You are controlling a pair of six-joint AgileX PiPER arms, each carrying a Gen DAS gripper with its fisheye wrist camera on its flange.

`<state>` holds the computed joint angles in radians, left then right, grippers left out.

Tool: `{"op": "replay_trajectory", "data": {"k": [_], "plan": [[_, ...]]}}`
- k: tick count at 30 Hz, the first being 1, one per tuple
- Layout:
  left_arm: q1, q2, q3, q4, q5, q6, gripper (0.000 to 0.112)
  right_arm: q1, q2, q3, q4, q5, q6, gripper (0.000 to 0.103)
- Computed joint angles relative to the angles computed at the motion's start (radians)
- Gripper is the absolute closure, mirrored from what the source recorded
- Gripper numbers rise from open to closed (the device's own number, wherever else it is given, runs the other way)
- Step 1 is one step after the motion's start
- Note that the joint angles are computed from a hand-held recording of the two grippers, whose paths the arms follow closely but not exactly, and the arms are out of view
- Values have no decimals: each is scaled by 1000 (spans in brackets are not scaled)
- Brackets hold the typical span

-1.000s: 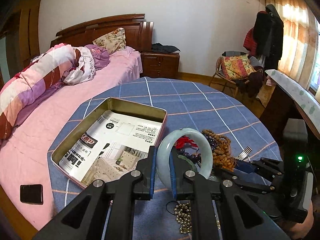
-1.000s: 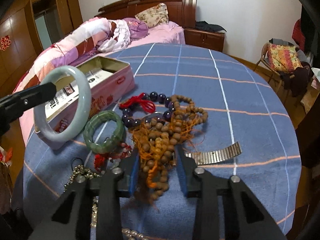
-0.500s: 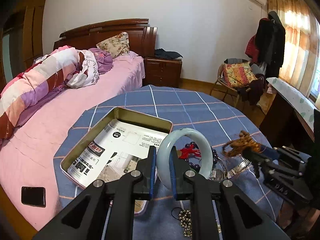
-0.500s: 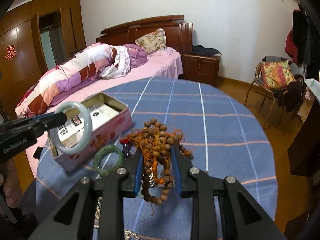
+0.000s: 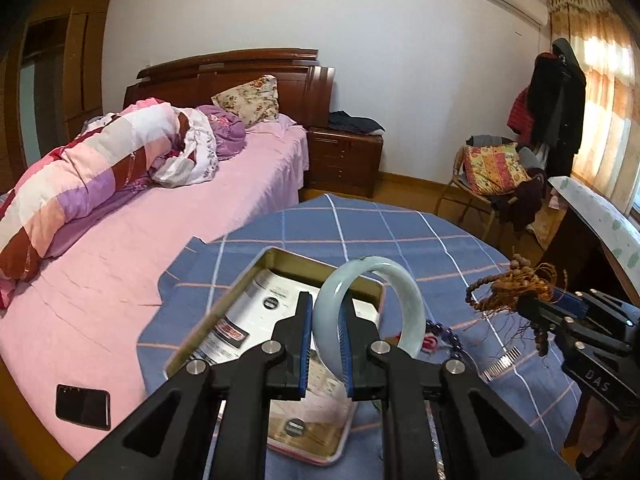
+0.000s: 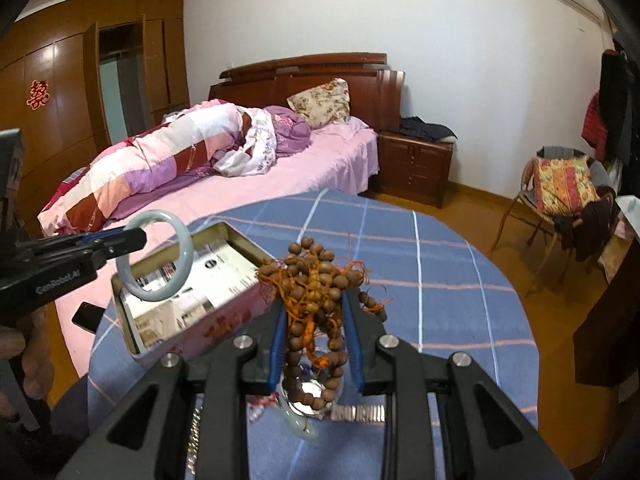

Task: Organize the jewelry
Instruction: 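Carry the white bangle toward the tin while the right gripper grasps the brown bead strand, then lower the white bangle and brown beads into the tin and open both grippers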

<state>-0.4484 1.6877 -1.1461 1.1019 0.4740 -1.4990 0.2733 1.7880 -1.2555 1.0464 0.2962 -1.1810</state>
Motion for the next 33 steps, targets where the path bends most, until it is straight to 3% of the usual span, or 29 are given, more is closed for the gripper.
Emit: {"op": "replay_trajectory", "data": {"k": [23,33], "plan": [[162,89,-97,-221,-30,239,101,164,183,-326,-399,78,409,74],[189,187,-170,-334,-14,359,101,195,285,-414,-493,94,490,74]]}}
